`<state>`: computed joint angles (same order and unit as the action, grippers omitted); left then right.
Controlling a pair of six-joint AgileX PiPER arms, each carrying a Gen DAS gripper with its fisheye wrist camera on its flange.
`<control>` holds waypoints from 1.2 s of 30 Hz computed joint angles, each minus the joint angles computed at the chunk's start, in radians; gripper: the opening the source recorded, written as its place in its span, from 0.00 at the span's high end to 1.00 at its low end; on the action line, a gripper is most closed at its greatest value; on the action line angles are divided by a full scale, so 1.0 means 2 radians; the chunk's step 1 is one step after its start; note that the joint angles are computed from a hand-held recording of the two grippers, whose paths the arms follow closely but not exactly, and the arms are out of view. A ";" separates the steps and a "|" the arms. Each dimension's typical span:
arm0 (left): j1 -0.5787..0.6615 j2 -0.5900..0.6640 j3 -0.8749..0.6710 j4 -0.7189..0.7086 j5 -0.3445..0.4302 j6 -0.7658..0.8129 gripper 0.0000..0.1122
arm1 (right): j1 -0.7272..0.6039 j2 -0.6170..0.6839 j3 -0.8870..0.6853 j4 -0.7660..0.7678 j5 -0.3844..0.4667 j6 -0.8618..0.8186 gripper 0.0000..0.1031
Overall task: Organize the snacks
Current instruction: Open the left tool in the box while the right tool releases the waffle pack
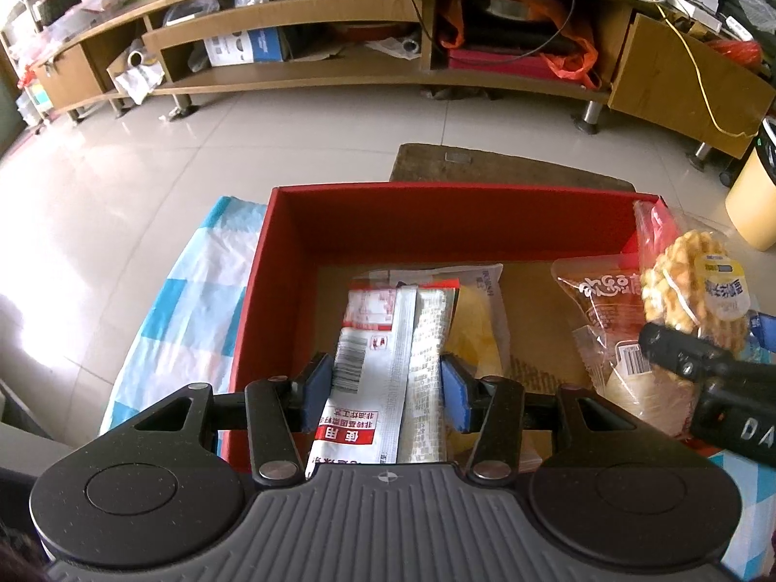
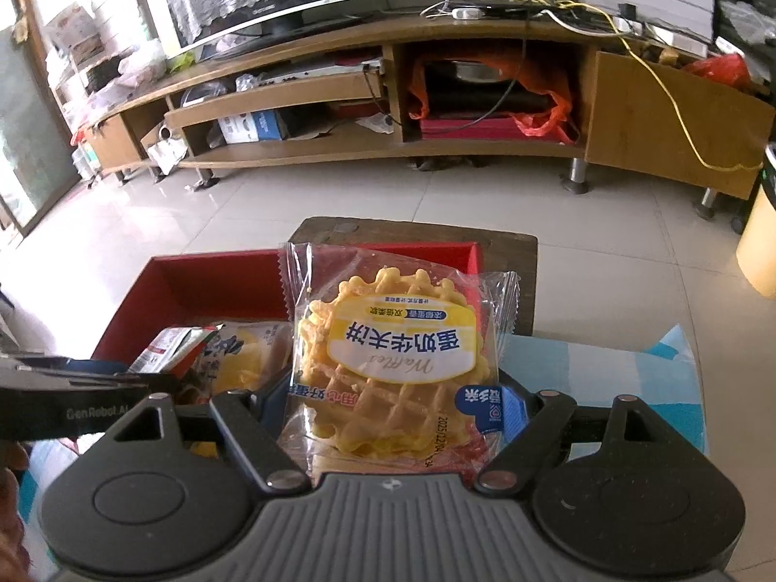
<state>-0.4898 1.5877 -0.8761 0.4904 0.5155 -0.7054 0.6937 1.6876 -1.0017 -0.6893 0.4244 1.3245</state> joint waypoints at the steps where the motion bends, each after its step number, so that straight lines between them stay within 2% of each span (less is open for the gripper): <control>1: 0.001 -0.001 0.001 0.002 -0.002 -0.001 0.50 | 0.002 0.003 -0.005 0.001 0.005 -0.007 0.24; 4: -0.001 -0.003 0.002 0.011 -0.003 -0.010 0.45 | 0.004 0.008 -0.014 0.007 0.011 -0.019 0.24; 8: -0.001 -0.006 0.003 0.016 -0.004 -0.015 0.43 | -0.012 0.010 -0.012 0.089 -0.024 -0.100 0.22; 11: 0.001 -0.008 0.004 0.011 -0.005 -0.010 0.43 | -0.001 0.016 -0.023 0.060 -0.005 -0.080 0.22; 15: 0.003 -0.014 0.006 0.004 -0.007 -0.005 0.41 | -0.010 0.014 -0.020 0.081 -0.013 -0.091 0.21; 19: 0.003 -0.021 0.007 -0.003 -0.008 0.000 0.39 | -0.008 0.010 -0.016 0.064 -0.012 -0.070 0.21; 22: 0.002 -0.027 0.008 -0.010 -0.009 0.007 0.36 | -0.008 0.004 -0.007 0.026 -0.031 -0.028 0.21; 28: 0.005 -0.033 0.008 -0.017 -0.007 0.012 0.35 | -0.022 -0.004 -0.001 0.056 -0.071 -0.042 0.21; 30: 0.009 -0.036 0.009 -0.025 -0.008 0.020 0.35 | -0.016 -0.005 -0.004 0.024 -0.056 -0.014 0.21; 36: 0.016 -0.057 0.020 -0.045 -0.004 0.039 0.34 | -0.017 -0.019 0.005 0.039 -0.043 -0.021 0.21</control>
<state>-0.4584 1.4731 -0.8351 0.4000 0.5075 -0.6282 0.6597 1.6495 -0.9912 -0.6116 0.3392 1.2834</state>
